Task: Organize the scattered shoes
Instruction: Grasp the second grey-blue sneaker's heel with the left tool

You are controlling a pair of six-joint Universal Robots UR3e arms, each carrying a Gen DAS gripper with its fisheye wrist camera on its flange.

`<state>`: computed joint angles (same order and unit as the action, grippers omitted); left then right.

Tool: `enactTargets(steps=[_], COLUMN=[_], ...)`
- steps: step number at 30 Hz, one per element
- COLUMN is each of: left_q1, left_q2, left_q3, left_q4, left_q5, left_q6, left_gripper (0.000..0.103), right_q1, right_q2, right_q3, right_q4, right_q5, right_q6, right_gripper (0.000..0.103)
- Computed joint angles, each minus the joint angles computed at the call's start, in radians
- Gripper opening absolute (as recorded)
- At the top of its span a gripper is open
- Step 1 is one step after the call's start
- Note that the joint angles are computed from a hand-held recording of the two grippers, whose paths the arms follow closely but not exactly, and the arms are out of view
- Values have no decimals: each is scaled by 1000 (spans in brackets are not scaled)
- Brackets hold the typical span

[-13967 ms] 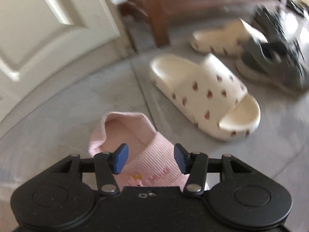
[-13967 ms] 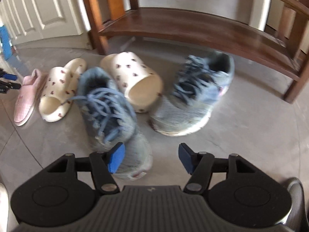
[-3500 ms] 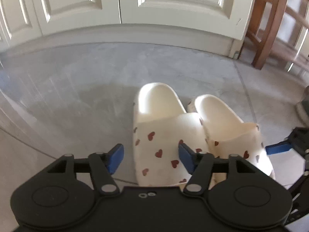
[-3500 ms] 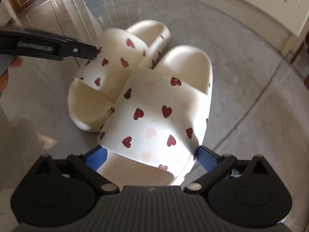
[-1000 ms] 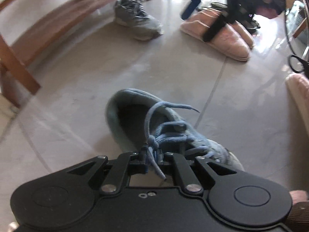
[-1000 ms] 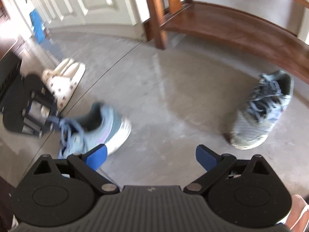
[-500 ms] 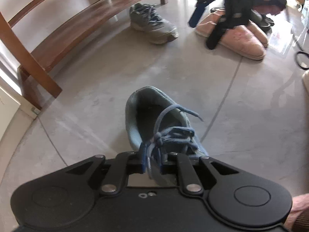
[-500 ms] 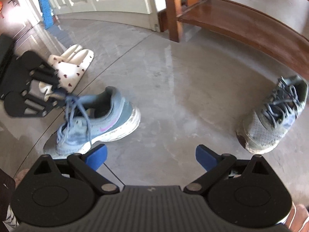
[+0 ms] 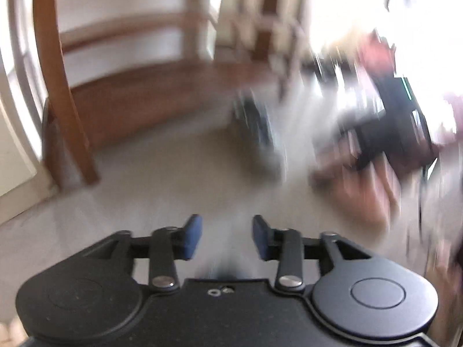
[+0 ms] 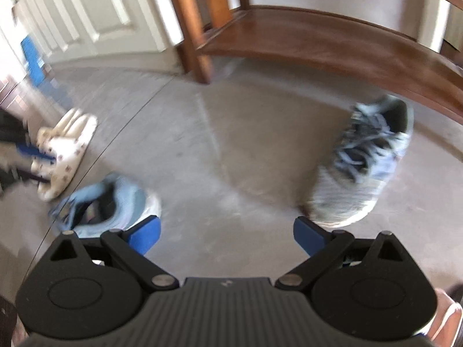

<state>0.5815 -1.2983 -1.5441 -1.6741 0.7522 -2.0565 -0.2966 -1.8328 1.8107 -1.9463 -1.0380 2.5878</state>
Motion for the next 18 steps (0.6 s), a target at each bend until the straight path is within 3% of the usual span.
enactTargets(steps=[3,6,8,12,17,18], left_q1=[-283,-485,-567,-664,-744,-757], left_q2=[-222,-510,-683,-965,-1304,-1365], left_q3=[-3,191,353,663,1181,1285], left_q4=[520,717,753,730,518,473], left_q5=[84,198,245,313,383,400], left_q6=[-431,-719,-850,-974,-1021,-1022], left_gripper=[45,45,45,45,42,37], right_q1=[-74,-154,-232,-391,-608,-627], right_q2=[-29,-88,-154,-273,-378,-384], right_q3=[11,31,51,76,77,76], right_q4=[19,85,171,364,595,613], right_q5=[2,12,15,21,4,0], right_q6=[19,-6,-52,-161,-294,-301], right_gripper=[100,100,100,100,100,100])
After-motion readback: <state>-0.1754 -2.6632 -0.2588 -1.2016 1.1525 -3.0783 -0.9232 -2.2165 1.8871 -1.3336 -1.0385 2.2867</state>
